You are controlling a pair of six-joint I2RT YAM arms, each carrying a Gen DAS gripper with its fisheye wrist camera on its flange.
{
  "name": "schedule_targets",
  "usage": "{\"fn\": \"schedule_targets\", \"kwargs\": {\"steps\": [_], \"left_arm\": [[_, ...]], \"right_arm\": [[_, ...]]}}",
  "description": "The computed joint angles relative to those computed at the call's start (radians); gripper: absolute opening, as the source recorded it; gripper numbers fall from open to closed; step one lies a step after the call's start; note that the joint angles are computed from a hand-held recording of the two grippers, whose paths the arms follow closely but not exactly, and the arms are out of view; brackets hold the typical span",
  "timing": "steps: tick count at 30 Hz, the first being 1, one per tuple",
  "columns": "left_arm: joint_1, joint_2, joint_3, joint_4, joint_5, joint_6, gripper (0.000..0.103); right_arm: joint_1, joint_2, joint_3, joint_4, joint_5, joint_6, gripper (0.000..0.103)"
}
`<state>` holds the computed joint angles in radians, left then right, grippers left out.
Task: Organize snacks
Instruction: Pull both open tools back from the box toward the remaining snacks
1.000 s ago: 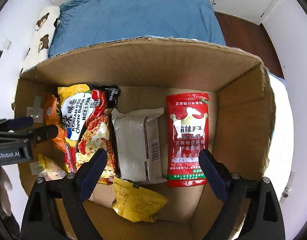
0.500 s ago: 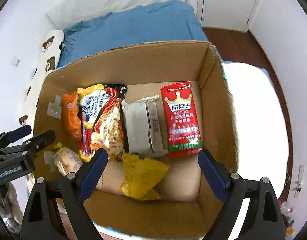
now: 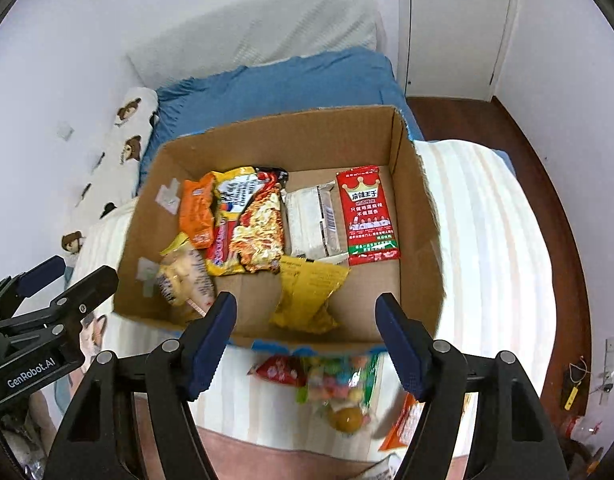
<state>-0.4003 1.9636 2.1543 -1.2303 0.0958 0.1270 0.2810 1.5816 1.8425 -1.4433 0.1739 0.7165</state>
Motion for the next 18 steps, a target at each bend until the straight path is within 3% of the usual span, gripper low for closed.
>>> {"fn": "schedule_targets", "kwargs": {"steps": [11, 18], "left_arm": [[0.027, -0.288, -0.269, 0.057, 0.052, -0.014, 0.091], [-0.003, -0.469, -0.574, 0.084, 0.029, -0.025, 0.091]], "right_arm": [[0.186, -0.163, -0.022, -0.083, 0.056, 0.18, 0.074], [0.305, -0.416, -0.337, -0.082, -0.012, 0.428, 0.075]]}}
